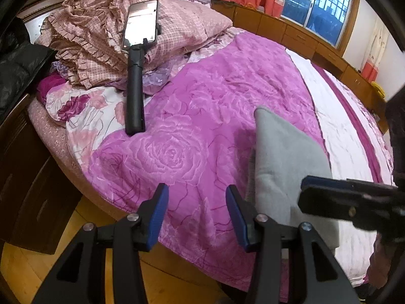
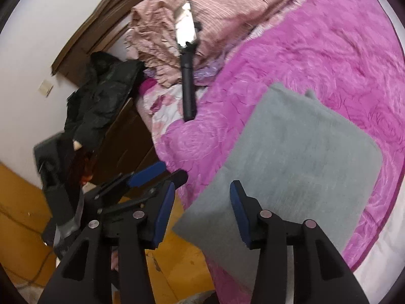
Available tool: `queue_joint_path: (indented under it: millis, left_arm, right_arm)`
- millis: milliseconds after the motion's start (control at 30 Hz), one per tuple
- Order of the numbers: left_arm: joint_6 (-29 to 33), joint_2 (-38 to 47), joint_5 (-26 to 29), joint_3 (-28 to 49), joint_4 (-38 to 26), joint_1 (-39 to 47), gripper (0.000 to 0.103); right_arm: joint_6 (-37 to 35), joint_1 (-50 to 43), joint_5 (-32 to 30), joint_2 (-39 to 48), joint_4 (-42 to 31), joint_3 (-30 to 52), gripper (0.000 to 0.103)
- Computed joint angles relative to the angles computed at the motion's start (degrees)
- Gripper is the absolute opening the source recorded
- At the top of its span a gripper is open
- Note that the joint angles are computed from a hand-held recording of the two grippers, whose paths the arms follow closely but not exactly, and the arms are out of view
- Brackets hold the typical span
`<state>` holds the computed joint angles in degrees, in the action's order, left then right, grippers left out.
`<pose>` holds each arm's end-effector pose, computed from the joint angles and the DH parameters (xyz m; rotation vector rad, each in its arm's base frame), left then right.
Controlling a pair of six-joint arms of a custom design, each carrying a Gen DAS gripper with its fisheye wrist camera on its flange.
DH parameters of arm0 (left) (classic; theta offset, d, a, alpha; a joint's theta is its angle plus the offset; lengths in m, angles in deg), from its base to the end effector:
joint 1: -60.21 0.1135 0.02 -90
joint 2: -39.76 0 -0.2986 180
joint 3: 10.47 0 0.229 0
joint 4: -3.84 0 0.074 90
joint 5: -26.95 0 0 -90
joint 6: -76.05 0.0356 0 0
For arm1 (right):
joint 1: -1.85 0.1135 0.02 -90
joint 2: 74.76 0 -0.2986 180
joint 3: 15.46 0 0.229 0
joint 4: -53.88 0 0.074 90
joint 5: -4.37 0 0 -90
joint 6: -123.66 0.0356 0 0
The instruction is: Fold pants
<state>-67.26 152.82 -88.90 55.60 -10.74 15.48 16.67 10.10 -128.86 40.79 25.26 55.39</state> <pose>0.2551 -0.2308 0.1275 -0.3296 2.4648 -0.1011 0.3332 0.0730 0.1261 -0.7223 2.5281 1.0077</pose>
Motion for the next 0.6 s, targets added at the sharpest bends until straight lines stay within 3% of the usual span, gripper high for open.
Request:
queue_joint_path:
  millis: [167, 300, 600]
  left_arm:
    - [2.1, -0.8, 4.0, -0.4, 4.2, 0.6, 0.049]
    - [3.9, 0.9, 10.4, 1.0, 7.9, 1.4, 0.051]
    - [6.4, 10.1, 16.5, 10.5, 4.5, 2.1, 0.053]
  right_arm:
    - [-2.8, -2.9, 1.3, -3.6, 1.3, -3.3, 0.041]
    - [-3.8, -7.4, 3.5, -4.0, 2.3, -4.7, 0.048]
    - [-2.7, -16.0, 5.5, 2.3, 3.5, -3.9, 0.049]
